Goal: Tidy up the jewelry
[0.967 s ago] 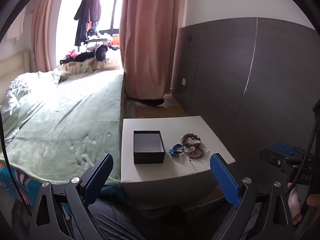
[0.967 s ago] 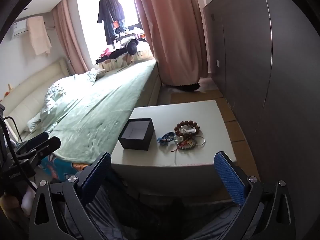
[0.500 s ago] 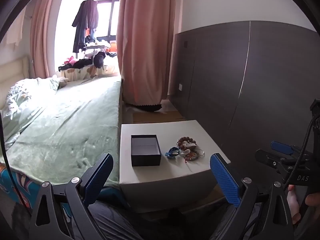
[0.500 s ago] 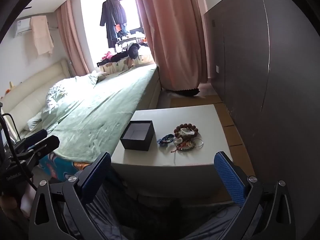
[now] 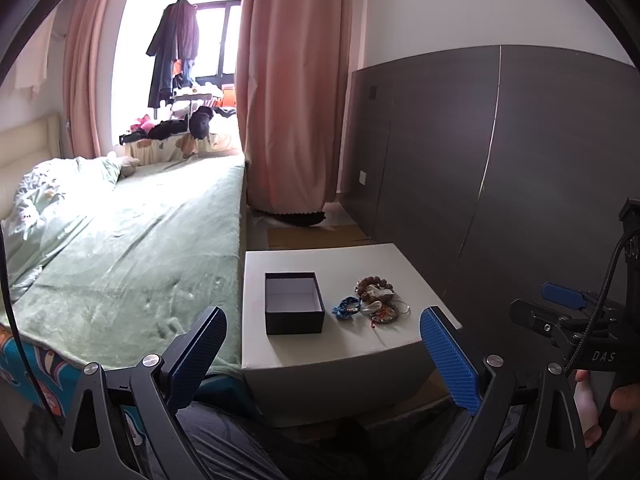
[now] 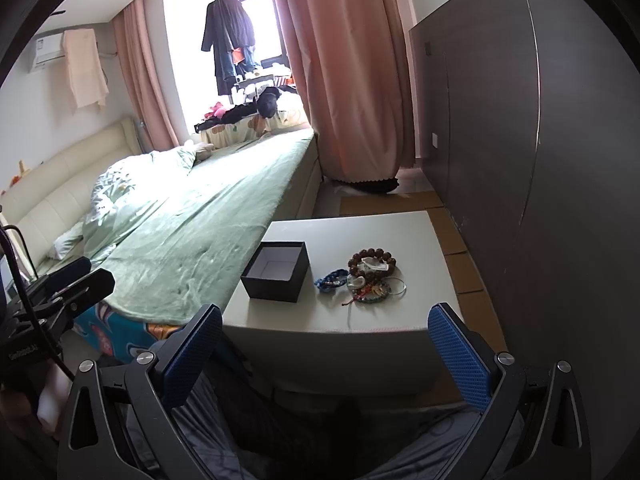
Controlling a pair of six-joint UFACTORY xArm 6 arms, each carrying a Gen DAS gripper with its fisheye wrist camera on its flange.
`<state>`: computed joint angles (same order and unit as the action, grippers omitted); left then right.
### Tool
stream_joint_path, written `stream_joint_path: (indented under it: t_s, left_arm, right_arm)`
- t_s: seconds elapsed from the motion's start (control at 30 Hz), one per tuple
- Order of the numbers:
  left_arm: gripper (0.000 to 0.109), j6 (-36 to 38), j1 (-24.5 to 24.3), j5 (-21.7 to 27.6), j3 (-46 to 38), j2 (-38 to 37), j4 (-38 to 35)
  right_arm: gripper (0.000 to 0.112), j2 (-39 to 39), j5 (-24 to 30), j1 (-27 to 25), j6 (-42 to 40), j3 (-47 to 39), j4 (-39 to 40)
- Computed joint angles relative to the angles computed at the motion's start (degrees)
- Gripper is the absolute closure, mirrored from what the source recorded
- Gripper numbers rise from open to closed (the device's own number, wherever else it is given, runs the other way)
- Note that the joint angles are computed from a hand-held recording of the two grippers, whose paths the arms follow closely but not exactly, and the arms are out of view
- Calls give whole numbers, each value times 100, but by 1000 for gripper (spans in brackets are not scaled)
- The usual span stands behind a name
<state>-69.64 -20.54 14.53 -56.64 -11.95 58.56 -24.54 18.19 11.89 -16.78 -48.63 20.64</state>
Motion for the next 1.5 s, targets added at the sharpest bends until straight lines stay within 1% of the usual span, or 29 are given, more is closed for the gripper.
stream_joint_path:
  t_s: [0.23, 0.87, 1.27, 1.37, 1.5]
  left_arm:
    - [11, 6, 24, -36, 36, -28, -5]
    - [11, -29, 25, -33, 21, -16, 17]
    - [11, -143, 26, -34, 48, -38, 97]
    - [11, -199, 27, -43, 70, -55, 119]
    - [11, -212, 58, -68, 121, -95, 124]
  right_arm:
    - [9, -20, 5, 17, 190, -7, -190]
    - [9, 20, -39, -3, 335, -24, -349]
    - [9, 15, -50, -3, 348, -9, -362]
    - [9, 0, -11, 0, 226, -8, -208]
    - [9, -20, -41, -9, 190, 14, -195]
